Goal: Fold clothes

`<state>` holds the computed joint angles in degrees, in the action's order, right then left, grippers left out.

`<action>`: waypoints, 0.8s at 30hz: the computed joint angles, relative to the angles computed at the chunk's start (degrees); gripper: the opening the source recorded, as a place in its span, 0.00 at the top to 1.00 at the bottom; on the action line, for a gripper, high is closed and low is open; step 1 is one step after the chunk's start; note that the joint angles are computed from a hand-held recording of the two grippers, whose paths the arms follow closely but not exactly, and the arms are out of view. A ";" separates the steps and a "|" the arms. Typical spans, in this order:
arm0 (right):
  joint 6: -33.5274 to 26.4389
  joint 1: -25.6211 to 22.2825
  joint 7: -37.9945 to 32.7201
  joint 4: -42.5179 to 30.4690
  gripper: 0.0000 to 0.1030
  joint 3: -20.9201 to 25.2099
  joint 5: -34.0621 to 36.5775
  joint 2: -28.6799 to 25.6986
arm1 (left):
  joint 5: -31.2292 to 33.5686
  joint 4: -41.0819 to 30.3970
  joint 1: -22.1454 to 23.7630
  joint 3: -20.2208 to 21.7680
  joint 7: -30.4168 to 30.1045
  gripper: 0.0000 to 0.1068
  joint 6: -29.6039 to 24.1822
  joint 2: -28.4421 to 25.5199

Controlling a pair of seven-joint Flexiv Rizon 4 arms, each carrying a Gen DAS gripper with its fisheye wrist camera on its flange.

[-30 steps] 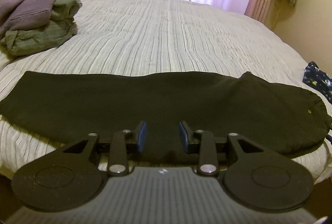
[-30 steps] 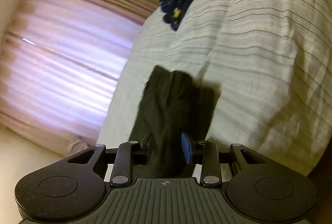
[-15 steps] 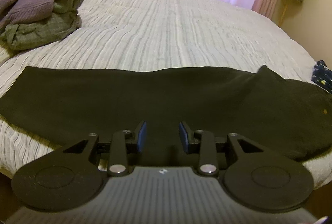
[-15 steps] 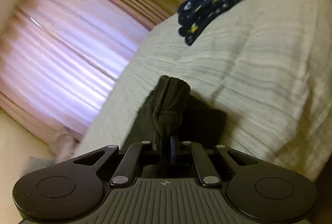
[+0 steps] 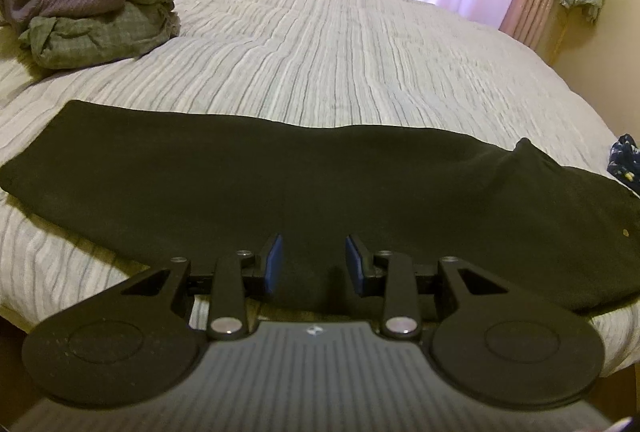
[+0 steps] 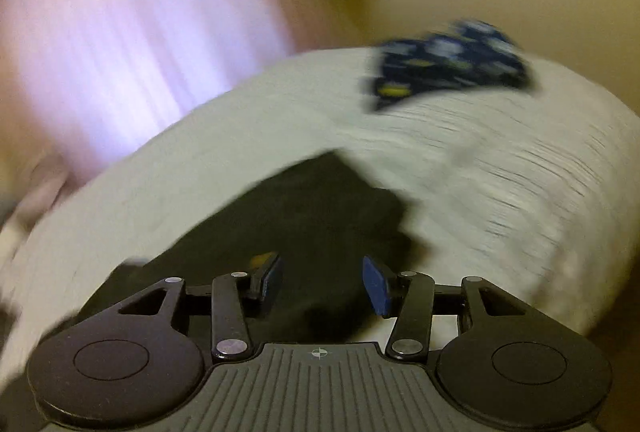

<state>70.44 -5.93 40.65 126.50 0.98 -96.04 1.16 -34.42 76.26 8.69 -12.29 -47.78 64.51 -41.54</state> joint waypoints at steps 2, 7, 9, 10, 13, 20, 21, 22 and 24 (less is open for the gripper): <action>2.01 1.34 -3.33 -2.83 0.53 0.25 -0.82 -3.63 | -0.94 0.56 0.54 -1.27 1.57 0.72 1.68 -0.34; -5.98 7.74 -24.56 -4.93 0.53 1.85 9.17 -10.95 | 0.24 0.77 1.21 -1.96 5.43 0.80 7.01 -2.97; -6.97 9.01 -26.90 -5.09 0.53 1.62 12.68 -10.63 | 0.26 0.83 2.03 -2.67 6.30 0.82 8.26 -3.67; -7.46 9.56 -27.90 -5.21 0.53 1.56 14.40 -10.42 | -0.38 1.10 2.80 -3.51 6.49 0.82 8.65 -3.43; -8.67 10.92 -29.19 -5.43 0.53 1.38 17.55 -9.63 | -0.84 0.42 3.85 -3.31 6.13 0.82 9.64 -3.96; -13.96 13.94 -30.22 -5.27 0.53 2.56 20.40 -8.42 | -2.93 -9.79 5.87 0.87 -8.41 0.97 4.43 -9.91; -13.95 14.01 -30.16 -5.37 0.53 2.48 20.79 -8.41 | -1.84 -11.53 5.46 2.39 -10.56 0.97 4.56 -10.71; -13.26 13.76 -29.76 -5.42 0.53 2.15 20.76 -8.48 | -0.63 -13.35 5.10 3.90 -12.84 0.97 4.60 -11.56; -11.65 13.15 -28.27 -5.34 0.53 1.68 20.81 -8.29 | 1.80 -16.65 4.66 6.67 -17.53 0.98 4.15 -12.90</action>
